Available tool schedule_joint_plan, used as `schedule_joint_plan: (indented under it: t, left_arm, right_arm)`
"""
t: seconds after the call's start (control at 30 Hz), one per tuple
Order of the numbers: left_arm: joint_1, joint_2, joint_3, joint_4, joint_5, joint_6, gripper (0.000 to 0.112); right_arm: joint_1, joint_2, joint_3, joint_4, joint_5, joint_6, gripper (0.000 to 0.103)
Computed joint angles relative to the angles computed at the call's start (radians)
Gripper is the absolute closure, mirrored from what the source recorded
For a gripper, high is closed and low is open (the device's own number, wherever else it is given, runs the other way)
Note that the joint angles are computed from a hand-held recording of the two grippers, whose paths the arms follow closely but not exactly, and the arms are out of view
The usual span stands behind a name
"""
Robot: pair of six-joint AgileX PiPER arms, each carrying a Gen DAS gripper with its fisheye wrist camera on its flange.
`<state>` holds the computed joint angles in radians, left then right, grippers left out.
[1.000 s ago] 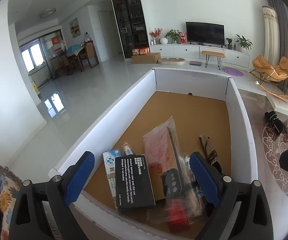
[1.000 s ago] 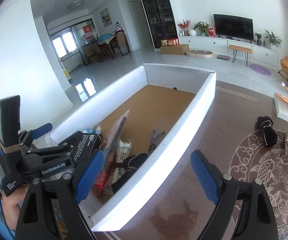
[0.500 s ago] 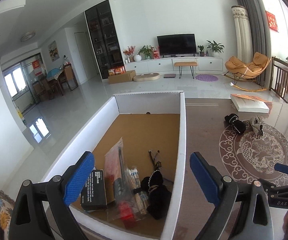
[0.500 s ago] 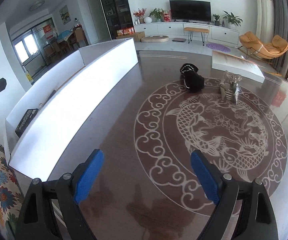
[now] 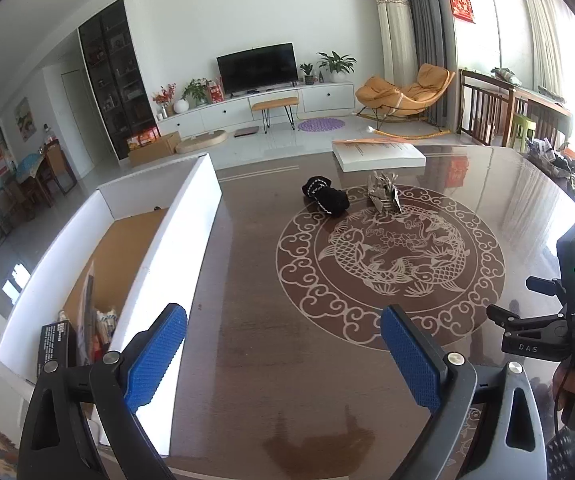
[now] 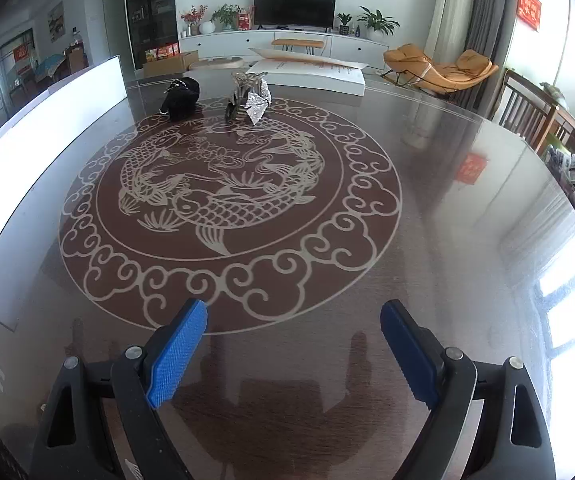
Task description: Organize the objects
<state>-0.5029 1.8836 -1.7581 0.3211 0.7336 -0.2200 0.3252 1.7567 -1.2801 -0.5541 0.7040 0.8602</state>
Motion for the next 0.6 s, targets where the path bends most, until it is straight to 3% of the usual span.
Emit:
schedule_joint_plan:
  t: [0.1,0.3,0.43,0.6]
  left_arm:
    - [-0.020,0.055,-0.016,-0.027,0.006,0.002,0.014]
    - [0.015,0.204,-0.055,-0.219,0.025,0.112,0.014]
    - [0.026,0.270,-0.076,-0.220,0.048,0.097,0.014]
    - [0.039,0.300,-0.082,-0.224,0.021,0.065,0.010]
  right_arm:
    - [-0.018,-0.004,0.024,0.001,-0.012,0.009,0.014]
    - [-0.030,-0.008,0.048,-0.016,-0.039,0.048,0.012]
    - [-0.025,0.011,0.025,-0.018,-0.003,0.067,0.001]
    - [-0.031,0.007,0.031,-0.003,-0.010,0.062,0.000]
